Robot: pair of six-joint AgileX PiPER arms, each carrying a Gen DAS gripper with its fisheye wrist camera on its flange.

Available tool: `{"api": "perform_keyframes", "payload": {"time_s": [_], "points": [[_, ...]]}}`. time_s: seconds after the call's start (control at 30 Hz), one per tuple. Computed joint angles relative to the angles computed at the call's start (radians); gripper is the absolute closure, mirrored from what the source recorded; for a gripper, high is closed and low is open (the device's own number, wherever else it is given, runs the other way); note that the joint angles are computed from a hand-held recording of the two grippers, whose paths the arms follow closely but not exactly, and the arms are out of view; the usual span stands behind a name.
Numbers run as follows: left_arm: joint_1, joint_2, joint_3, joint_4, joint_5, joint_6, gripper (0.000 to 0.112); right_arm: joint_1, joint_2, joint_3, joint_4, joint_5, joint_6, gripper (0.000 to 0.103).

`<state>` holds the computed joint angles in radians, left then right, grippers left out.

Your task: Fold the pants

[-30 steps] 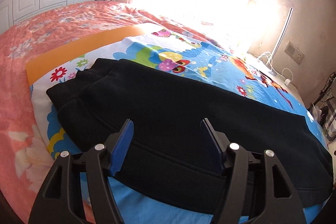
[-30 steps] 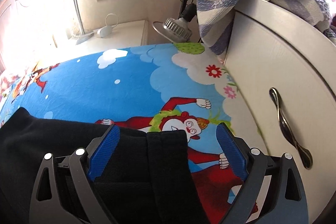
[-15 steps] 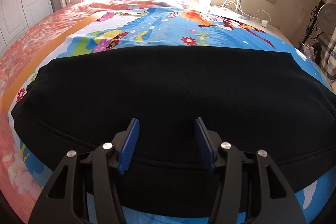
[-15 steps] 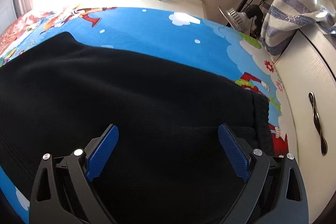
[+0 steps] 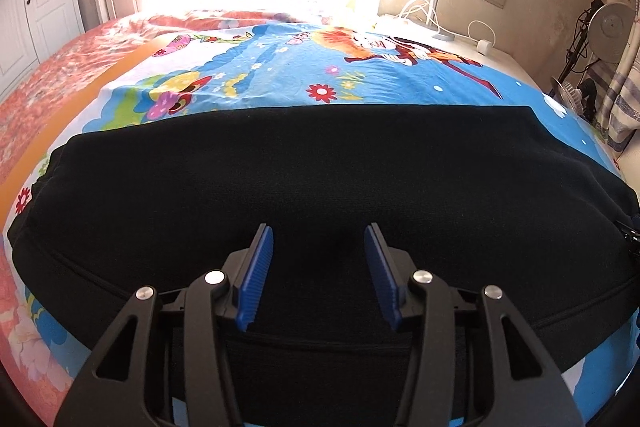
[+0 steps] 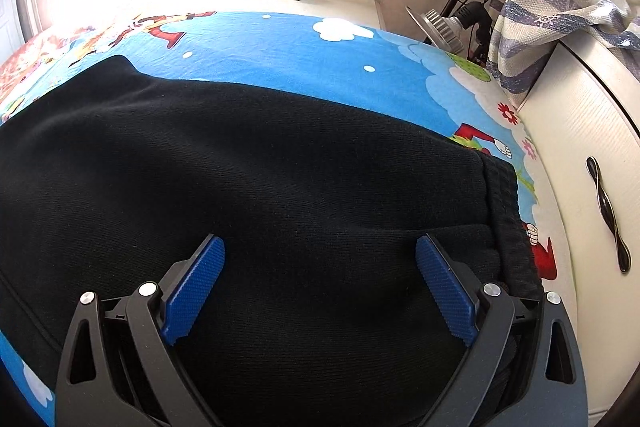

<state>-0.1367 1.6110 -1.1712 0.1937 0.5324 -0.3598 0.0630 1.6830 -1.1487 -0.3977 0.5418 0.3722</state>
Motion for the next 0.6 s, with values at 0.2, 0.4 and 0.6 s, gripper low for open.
{"api": "perform_keyframes", "payload": {"time_s": [0.2,0.4,0.6], "points": [[0.132,-0.126,0.136,-0.007,-0.018,0.006,0.059,0.010,-0.008,0.017,-0.047,-0.015,0.063,0.010],[0.305,-0.165,0.230,-0.229,-0.079,0.228,0.054,0.118,-0.080,0.017,-0.177,0.067,0.231,0.010],[0.315,-0.159,0.251,-0.288,-0.132,0.262,0.040,0.386,-0.007,-0.218,0.027,0.109,-0.019,0.009]]}}
